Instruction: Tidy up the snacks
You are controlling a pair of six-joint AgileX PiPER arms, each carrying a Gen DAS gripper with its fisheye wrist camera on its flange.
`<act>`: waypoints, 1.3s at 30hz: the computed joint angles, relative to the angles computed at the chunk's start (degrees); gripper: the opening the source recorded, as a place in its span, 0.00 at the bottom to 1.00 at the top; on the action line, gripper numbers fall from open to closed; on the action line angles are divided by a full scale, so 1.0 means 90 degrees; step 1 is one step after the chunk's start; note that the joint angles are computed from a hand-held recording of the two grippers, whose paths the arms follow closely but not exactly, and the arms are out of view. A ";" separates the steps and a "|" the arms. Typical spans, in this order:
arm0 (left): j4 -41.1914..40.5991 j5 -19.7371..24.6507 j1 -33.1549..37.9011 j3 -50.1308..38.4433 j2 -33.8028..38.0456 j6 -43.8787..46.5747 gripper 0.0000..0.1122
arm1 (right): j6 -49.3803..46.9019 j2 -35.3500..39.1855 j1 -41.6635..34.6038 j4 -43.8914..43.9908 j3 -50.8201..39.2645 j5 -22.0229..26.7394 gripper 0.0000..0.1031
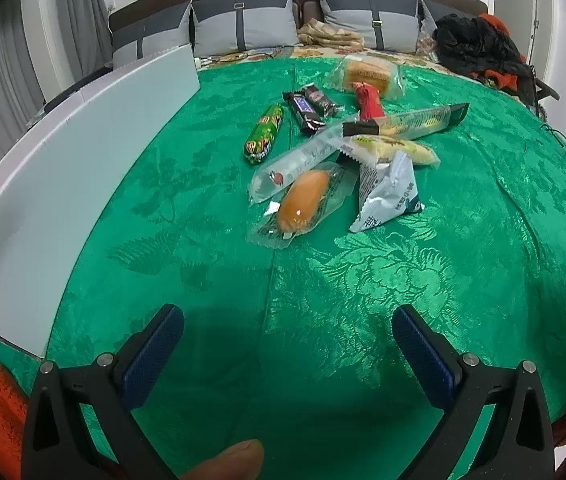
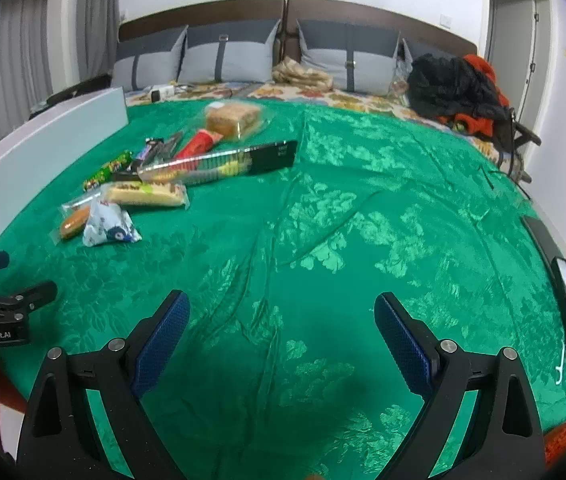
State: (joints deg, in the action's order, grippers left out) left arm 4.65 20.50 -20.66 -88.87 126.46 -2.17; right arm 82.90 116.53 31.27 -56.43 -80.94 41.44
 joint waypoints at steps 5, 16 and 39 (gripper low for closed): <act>0.0069 0.0272 -0.0005 -0.0215 0.0147 -0.0047 0.92 | -0.0227 0.0083 -0.0092 0.0326 -0.0058 -0.0062 0.93; -0.0361 0.0359 0.0074 -0.0373 0.0285 0.0346 0.92 | -0.0697 0.0234 -0.0252 0.1007 -0.0171 -0.0166 0.93; -0.0839 0.0905 0.0160 -0.0804 0.0472 0.0603 0.92 | -0.0921 0.0529 -0.0337 0.1471 -0.0348 -0.0267 0.94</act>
